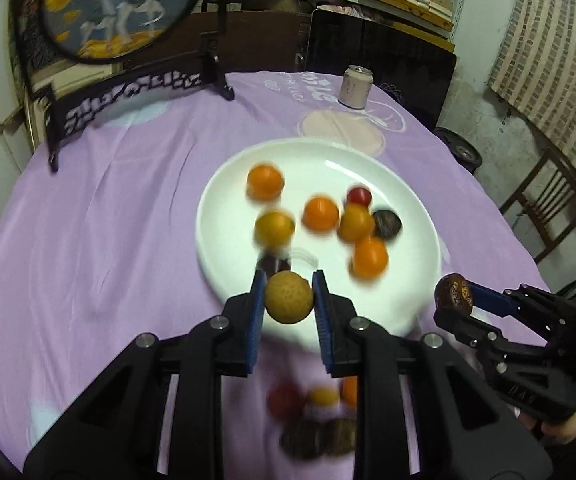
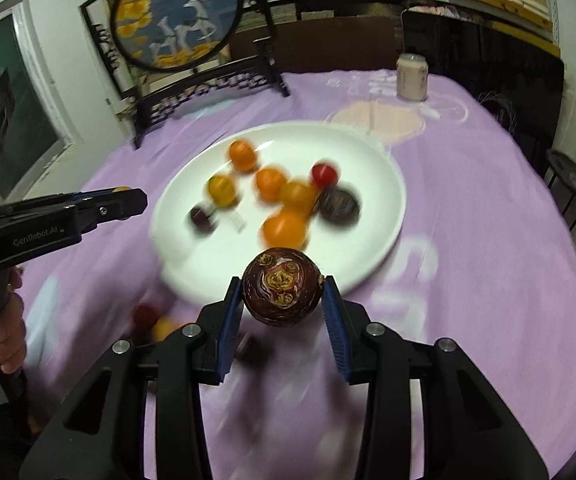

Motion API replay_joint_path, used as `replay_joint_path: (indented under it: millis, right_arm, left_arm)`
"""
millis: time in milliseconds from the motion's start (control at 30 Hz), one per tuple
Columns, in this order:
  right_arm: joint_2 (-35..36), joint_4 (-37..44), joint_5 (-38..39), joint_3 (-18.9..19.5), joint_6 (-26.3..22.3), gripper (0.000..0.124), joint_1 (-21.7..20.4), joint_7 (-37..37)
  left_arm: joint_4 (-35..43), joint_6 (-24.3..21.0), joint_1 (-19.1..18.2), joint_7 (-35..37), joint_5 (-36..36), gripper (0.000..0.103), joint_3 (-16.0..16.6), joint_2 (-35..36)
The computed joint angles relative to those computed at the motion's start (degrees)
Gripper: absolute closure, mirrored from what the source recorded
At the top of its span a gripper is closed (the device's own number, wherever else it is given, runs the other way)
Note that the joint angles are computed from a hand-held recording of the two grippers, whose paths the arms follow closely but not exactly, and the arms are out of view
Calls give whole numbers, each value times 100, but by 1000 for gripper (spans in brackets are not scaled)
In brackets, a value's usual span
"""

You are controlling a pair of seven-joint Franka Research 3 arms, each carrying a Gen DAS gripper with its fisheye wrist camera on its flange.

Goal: Organize fruits
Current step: 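Grasp a passion fruit with the right gripper while the left grasps a yellow tomato, carry toward plate, then release the passion fruit on the plate with the right gripper while the left releases the yellow tomato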

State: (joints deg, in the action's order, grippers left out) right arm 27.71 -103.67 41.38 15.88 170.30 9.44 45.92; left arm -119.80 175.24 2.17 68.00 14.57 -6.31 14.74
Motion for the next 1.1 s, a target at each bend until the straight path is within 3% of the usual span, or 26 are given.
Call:
replay_joint_path:
  millis: [167, 267, 500, 533, 567, 633, 700, 800, 833, 967, 1033, 1100]
  right_arm:
    - [708, 969, -903, -710, -253, 84, 491, 870]
    - [945, 1280, -1117, -640, -484, 84, 371, 1029]
    - [1124, 1477, -1306, -530, -444, 82, 290, 1138]
    - [1137, 1483, -1356, -579, -367, 75, 337, 1195]
    - [1115, 1443, -1464, -720, -255, 65, 459, 1329]
    - [1001, 1262, -1663, -913, -56, 64, 619, 1534]
    - [808, 1006, -1705, -792, 20, 64, 503, 1515]
    - [249, 176, -1295, -69, 276, 64, -103, 994]
    - [110, -49, -1123, 137, 352, 64, -272, 807]
    - [-460, -1024, 148, 1446, 647, 64, -1348, -407]
    - [-694, -1302, 594, 1704, 662, 64, -1535, -780]
    - [-839, -1428, 881, 1774, 715, 64, -1539, -1052]
  left_arm:
    - [1404, -736, -75, 78, -68, 79, -78, 961]
    - [1843, -993, 36, 333, -273, 79, -283, 1305]
    - [2293, -1192, -130, 351, -307, 79, -162, 1639]
    - [2334, -1215, -228, 225, -236, 72, -45, 1653]
    - [2338, -1251, -355, 38, -124, 47, 112, 1628]
    - [2126, -1085, -474, -259, 72, 29, 294, 1451]
    - [1682, -744, -555, -497, 351, 26, 440, 1108]
    - [769, -189, -575, -813, 647, 20, 556, 447]
    - [442, 0, -711, -1022, 833, 20, 735, 220]
    - [-731, 581, -2030, -3434, 3260, 19, 2423, -613]
    - [-947, 663, -2451, -4912, 4782, 19, 3034, -823]
    - [-1120, 460, -2567, -6230, 6119, 19, 3239, -1058]
